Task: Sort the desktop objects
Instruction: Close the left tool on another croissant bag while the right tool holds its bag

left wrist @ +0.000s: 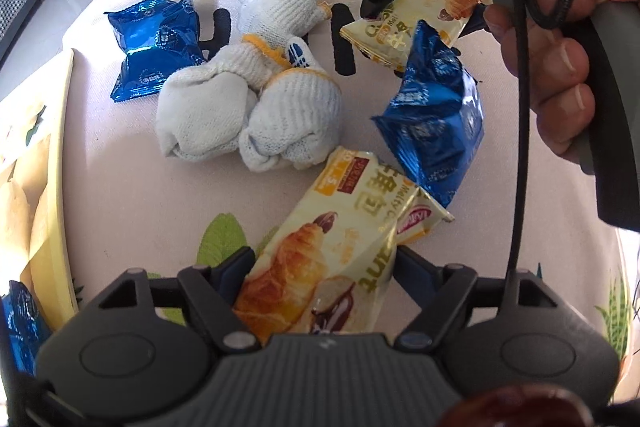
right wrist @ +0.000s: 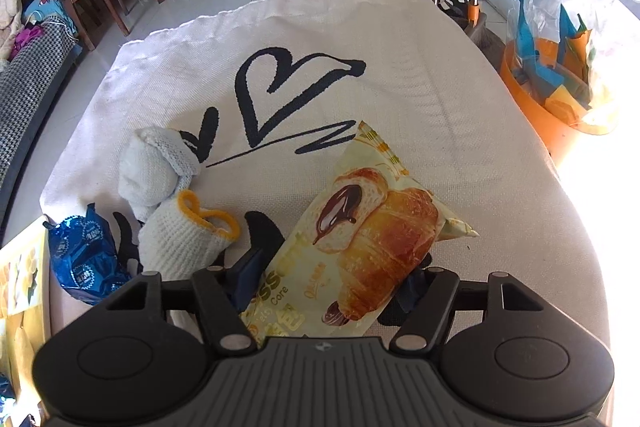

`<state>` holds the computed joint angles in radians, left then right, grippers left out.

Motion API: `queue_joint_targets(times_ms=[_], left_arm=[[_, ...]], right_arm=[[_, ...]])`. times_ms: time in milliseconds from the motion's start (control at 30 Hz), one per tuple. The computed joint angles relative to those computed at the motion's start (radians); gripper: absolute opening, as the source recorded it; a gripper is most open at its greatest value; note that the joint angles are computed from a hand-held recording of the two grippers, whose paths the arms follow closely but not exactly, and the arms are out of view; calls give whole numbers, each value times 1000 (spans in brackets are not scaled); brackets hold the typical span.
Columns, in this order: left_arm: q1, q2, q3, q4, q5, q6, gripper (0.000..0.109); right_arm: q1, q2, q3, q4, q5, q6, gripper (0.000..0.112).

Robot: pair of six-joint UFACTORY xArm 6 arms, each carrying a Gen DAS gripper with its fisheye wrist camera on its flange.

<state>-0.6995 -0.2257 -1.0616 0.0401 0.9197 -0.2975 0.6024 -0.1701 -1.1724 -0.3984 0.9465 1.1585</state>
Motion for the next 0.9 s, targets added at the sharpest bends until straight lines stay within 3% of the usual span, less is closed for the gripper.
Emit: queue_joint_targets(times_ms=[200,500,900], left_arm=[[-5,-46,11,28,-1,-32,77],[9,-57,-12,77,-9,-71,77],[45,-154,4,86,-13,-103,77]], right_arm=[[1,-38,-3,-2,-22,30,66],[59,-81,-37,-40,30,44,66],[232,-156,-98,-154,234,241,67]])
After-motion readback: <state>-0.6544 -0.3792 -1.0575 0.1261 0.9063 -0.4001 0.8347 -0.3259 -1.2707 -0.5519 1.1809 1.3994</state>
